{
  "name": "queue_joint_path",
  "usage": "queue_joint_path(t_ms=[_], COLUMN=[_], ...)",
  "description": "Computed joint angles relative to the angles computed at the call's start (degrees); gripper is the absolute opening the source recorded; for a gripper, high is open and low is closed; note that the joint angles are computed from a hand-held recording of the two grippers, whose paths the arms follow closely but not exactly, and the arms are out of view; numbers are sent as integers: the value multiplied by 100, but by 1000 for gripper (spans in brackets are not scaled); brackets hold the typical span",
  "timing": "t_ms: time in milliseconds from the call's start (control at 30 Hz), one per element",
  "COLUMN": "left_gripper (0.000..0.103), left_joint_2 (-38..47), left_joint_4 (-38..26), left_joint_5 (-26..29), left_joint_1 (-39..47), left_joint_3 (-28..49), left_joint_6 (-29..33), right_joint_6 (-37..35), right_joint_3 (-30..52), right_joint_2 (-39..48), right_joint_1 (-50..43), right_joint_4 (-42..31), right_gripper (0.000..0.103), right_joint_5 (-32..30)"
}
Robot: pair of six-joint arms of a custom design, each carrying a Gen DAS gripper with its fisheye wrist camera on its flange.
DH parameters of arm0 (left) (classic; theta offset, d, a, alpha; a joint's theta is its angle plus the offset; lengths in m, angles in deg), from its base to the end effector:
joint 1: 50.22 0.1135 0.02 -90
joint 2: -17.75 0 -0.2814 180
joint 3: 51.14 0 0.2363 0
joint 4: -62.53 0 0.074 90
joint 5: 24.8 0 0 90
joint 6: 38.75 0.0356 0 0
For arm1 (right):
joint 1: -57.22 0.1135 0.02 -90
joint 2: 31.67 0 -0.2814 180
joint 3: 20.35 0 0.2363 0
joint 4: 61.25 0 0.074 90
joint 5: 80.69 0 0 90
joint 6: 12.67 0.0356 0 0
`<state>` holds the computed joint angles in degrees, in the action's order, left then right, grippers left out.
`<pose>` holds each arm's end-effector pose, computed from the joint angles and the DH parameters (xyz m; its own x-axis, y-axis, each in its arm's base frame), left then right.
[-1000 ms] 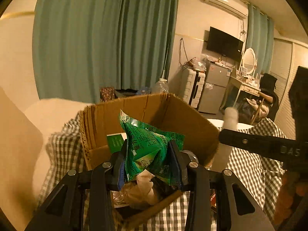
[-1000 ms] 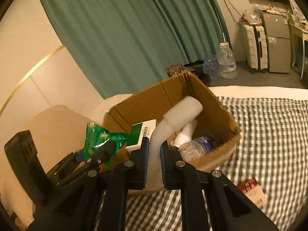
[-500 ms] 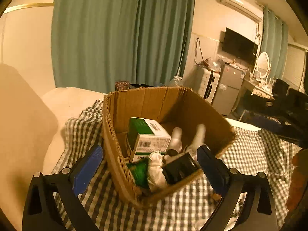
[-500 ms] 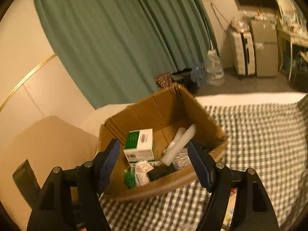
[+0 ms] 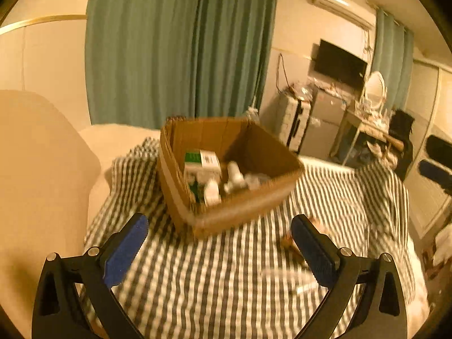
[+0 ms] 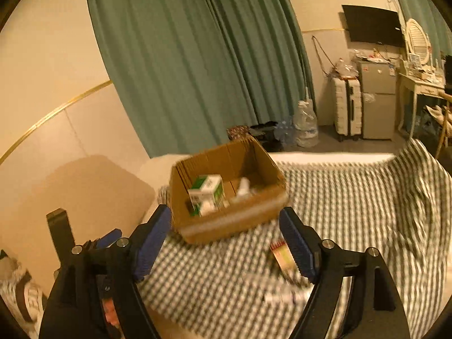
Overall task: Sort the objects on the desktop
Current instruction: 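Lower the right gripper and grasp the white barcode tag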
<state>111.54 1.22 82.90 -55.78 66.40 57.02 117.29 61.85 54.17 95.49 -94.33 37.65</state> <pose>0.3378 -0.0438 0.4237 -0.5703 0.1517 -0.8073 0.3915 0.9142 -0.1047 0.2616 0.1848 0.3162 -0.5181 0.3113 -0.7967 0.1126 0.9481 0.2973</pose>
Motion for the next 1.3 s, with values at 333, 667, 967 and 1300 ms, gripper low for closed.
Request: queue_joint_path(t_ms=[333, 667, 967, 1300], left_gripper=[103, 103, 103, 103], left_joint_2=[-1030, -1025, -892, -604], left_joint_4=[1248, 2135, 2245, 2045], left_joint_5=[-1004, -1670, -1601, -1323], left_joint_1=[-796, -1004, -990, -670], left_joint_3=[-3040, -4235, -4258, -3911], left_joint_6=[-899, -482, -462, -766], right_joint_6=[2284, 3594, 3275, 3115], right_joint_3=[-2707, -2756, -2263, -2419], right_joint_2=[19, 1685, 2804, 2623], right_joint_1=[861, 1269, 1086, 1244], right_joint_4=[879, 1300, 1558, 1745], right_gripper=[81, 81, 56, 11], right_joint_5=[-109, -632, -1352, -1297])
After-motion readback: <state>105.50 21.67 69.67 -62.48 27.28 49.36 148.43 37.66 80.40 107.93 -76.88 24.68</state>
